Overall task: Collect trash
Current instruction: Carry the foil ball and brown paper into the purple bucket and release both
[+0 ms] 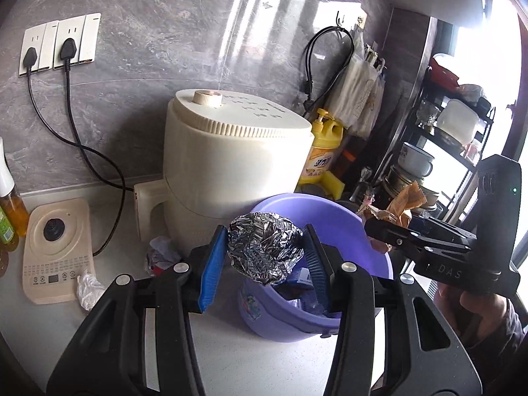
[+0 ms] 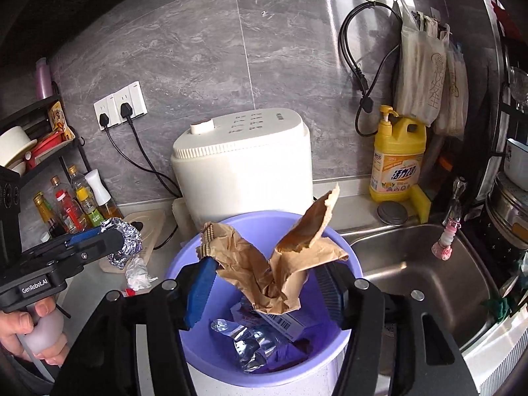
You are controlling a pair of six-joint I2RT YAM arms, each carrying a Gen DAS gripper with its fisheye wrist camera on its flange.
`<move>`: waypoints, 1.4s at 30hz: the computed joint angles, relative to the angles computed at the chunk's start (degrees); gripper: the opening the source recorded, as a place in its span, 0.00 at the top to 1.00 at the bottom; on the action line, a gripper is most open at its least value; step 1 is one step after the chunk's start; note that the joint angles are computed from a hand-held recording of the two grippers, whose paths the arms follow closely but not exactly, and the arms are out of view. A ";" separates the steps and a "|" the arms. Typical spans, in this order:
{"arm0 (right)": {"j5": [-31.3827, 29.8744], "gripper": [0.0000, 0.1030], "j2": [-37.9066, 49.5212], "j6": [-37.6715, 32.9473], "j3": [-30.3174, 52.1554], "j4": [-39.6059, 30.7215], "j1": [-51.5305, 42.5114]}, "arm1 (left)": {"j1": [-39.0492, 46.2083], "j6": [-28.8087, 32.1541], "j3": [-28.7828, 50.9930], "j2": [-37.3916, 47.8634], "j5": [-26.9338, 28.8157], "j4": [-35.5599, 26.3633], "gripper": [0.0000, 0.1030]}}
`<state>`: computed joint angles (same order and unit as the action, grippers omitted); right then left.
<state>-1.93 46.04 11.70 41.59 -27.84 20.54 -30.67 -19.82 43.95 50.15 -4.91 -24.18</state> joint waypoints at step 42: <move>-0.20 0.09 6.18 6.46 0.10 5.21 12.65 | 33.42 11.04 -6.14 -15.32 17.06 -17.91 0.13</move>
